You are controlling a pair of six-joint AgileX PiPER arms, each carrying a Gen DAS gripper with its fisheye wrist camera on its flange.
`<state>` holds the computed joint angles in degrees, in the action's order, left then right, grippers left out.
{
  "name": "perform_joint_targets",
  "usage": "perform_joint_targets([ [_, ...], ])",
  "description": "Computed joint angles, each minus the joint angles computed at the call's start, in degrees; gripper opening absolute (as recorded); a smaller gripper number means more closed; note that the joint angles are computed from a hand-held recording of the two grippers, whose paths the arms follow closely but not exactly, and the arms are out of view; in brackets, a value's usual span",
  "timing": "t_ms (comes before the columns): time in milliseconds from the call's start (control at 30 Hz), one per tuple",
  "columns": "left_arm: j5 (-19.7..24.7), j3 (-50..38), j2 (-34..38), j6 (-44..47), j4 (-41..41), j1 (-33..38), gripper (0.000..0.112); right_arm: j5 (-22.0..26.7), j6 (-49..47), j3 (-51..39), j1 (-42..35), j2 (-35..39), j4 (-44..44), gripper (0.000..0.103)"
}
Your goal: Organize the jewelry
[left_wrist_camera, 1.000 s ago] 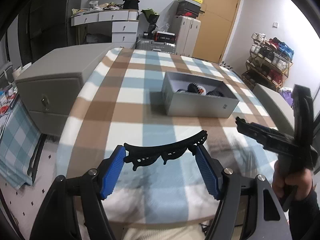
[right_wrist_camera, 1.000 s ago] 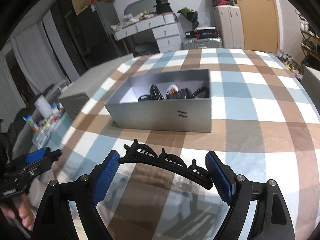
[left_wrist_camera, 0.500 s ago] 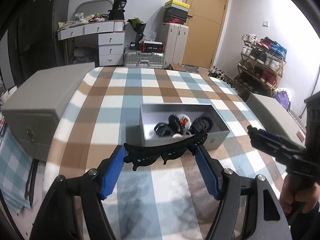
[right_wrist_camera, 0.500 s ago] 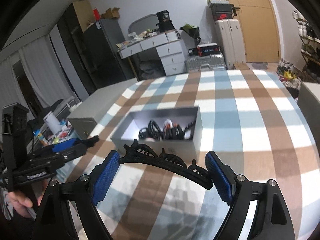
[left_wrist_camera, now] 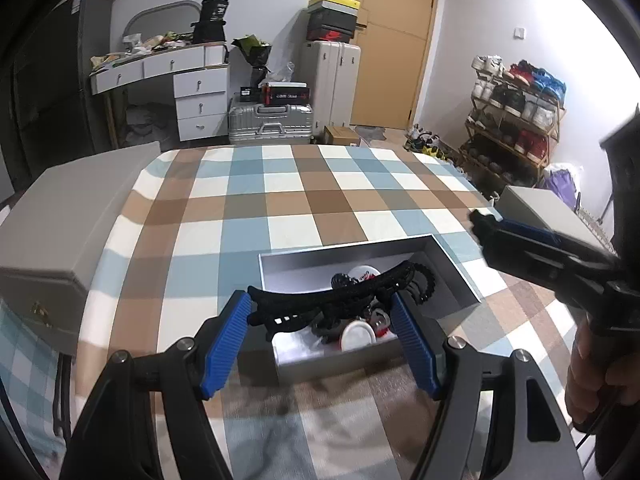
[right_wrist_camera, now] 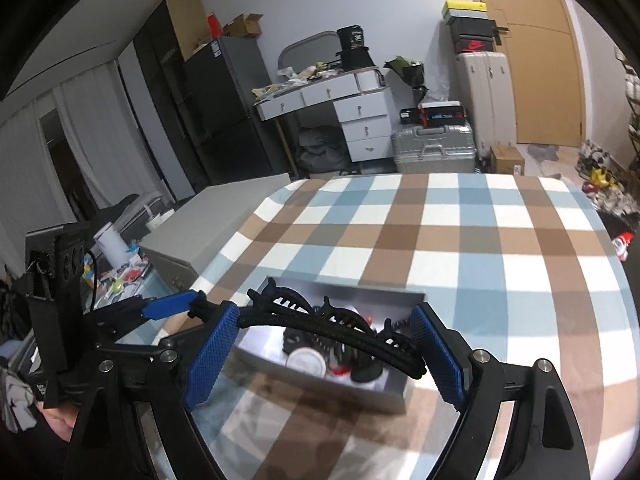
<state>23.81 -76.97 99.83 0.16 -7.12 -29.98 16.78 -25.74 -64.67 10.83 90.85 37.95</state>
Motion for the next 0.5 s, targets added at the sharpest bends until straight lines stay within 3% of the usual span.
perform_joint_targets([
  [233, 0.9, -3.1, 3.3, 4.1, -3.9, 0.7, 0.068, 3.9, -1.1, -8.0, -1.8, 6.4, 0.9, 0.087],
  [500, 2.7, -5.2, 5.5, 8.4, -8.3, 1.3, 0.068, 5.2, -2.3, -10.7, -3.0, 10.3, 3.0, 0.087],
])
